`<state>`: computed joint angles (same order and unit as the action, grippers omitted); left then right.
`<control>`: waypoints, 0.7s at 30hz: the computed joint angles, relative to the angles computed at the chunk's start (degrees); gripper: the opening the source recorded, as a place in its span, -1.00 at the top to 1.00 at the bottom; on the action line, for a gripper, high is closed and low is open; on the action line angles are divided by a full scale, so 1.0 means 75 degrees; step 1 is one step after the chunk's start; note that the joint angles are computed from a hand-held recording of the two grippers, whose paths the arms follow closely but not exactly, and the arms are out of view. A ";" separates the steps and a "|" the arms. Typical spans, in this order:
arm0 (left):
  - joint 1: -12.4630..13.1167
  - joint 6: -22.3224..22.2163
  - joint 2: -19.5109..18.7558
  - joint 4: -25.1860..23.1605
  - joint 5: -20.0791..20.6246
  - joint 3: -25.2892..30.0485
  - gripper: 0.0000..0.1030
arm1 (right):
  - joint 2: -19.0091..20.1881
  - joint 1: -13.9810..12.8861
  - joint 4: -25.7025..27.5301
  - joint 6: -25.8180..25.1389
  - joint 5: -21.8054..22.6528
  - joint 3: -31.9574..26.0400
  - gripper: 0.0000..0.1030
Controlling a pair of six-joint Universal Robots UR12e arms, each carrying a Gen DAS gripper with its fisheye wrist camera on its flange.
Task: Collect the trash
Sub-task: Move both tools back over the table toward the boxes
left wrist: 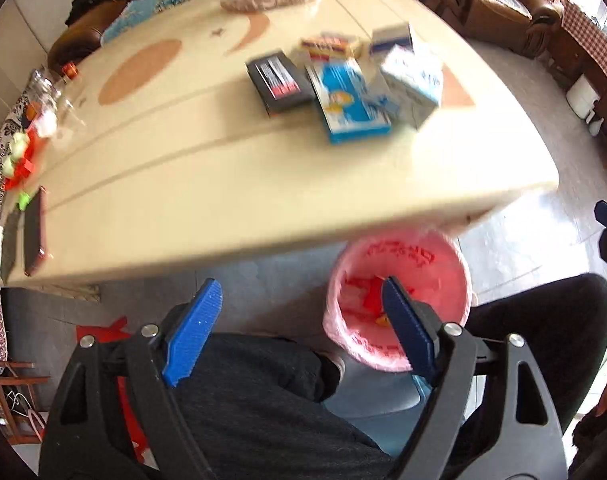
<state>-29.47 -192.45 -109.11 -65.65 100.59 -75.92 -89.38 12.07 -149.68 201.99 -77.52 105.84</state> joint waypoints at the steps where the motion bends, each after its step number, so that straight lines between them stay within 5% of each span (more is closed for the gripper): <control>1: 0.0049 0.0051 -0.0038 -0.0009 0.0056 0.0222 -0.56 | 0.0023 -0.0097 0.0055 -0.0015 0.0176 -0.0205 -0.86; 5: 0.0215 0.0338 -0.0386 -0.0457 0.0237 0.1353 -0.56 | 0.0263 -0.0481 0.0500 -0.0167 0.0934 -0.1085 -0.86; 9: 0.0364 0.1037 -0.0975 -0.1238 -0.0034 0.2749 -0.57 | 0.0683 -0.0460 0.1450 -0.0729 0.0366 -0.2197 -0.86; 15: 0.0390 0.1989 -0.2051 -0.2534 0.0253 0.4820 -0.58 | 0.1312 -0.0969 0.1870 -0.0568 0.2028 -0.3091 -0.86; 21: 0.0414 0.2388 -0.3021 -0.3697 0.0061 0.6469 -0.58 | 0.1817 -0.1206 0.2296 -0.0504 0.2627 -0.3610 -0.86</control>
<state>-26.36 -174.54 -131.76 -93.38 101.05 -27.41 -75.76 3.02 -132.46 198.21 -57.82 78.76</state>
